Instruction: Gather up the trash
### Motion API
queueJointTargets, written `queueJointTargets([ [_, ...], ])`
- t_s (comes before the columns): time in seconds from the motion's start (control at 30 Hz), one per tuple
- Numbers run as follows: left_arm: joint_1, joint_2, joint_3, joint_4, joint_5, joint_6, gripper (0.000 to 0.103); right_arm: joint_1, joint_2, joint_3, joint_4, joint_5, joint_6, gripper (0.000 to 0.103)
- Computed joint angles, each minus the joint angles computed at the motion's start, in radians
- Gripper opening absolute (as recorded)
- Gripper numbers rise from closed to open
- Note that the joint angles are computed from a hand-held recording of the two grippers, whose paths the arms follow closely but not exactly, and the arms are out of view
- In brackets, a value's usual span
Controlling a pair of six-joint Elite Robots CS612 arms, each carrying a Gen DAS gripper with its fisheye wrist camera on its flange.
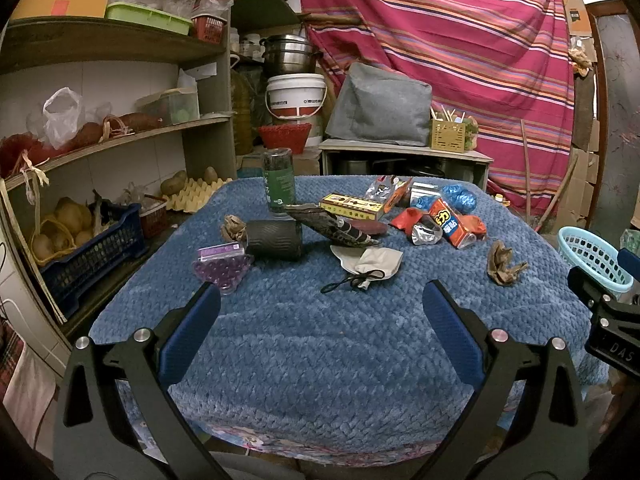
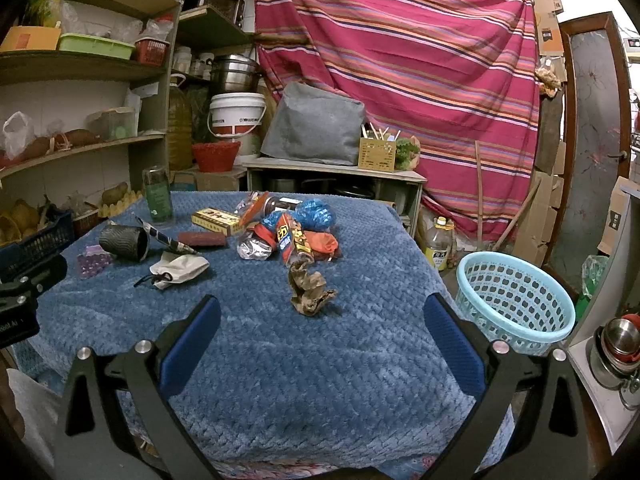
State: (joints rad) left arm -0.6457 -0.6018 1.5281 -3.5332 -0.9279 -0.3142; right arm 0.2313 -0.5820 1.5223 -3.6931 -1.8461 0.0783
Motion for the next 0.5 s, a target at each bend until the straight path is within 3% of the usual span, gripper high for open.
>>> queueJointTargets([
  [0.5, 0.004, -0.002, 0.002, 0.007, -0.006, -0.006, 0.098, -0.005, -0.005, 0.01, 0.001, 0.006, 0.004, 0.099],
])
